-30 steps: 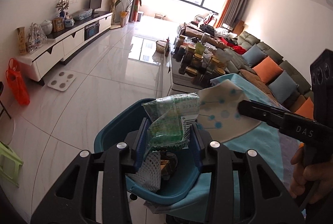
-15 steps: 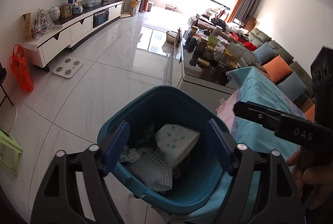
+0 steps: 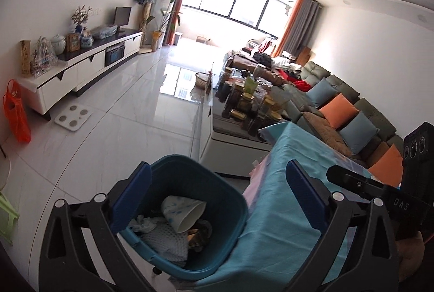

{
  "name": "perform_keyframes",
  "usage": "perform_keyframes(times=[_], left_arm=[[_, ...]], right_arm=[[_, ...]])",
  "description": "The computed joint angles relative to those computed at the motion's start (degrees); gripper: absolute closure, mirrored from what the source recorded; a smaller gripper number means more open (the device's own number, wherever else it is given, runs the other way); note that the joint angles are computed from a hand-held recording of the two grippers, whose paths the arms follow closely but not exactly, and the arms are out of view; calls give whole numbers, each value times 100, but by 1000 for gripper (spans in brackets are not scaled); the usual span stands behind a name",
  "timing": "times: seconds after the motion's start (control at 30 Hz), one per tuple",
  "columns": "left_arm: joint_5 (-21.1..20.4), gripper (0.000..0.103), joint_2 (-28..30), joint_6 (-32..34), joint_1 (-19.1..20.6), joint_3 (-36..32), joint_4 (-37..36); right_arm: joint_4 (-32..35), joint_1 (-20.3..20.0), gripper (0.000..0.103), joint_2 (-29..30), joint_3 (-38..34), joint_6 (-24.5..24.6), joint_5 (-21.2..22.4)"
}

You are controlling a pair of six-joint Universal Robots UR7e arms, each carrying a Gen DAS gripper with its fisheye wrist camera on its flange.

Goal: Collect trash

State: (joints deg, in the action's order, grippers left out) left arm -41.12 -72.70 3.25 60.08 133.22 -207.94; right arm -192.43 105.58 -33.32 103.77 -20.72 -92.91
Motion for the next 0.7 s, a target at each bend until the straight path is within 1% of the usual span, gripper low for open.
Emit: perform_keyframes(times=[0.03, 0.2, 0.33, 0.4, 0.57, 0.7], left_arm=[[15, 6, 50, 13, -73, -18, -1], [60, 6, 321, 72, -385, -98, -2], [165, 6, 563, 137, -590, -138, -120], [140, 6, 644, 168, -636, -135, -156], [161, 6, 898, 287, -863, -195, -262], [245, 6, 1189, 473, -1066, -271, -552]], right_arm=[[-114, -14, 42, -59, 88, -33, 25], [-715, -67, 28, -286, 495, -111, -27], [-1177, -162, 25, -493, 817, -179, -110], [-1422, -202, 18, -581, 974, -205, -140], [-2015, -336, 13, -808, 1360, -299, -211], [-2359, -463, 11, -990, 1633, -303, -240]])
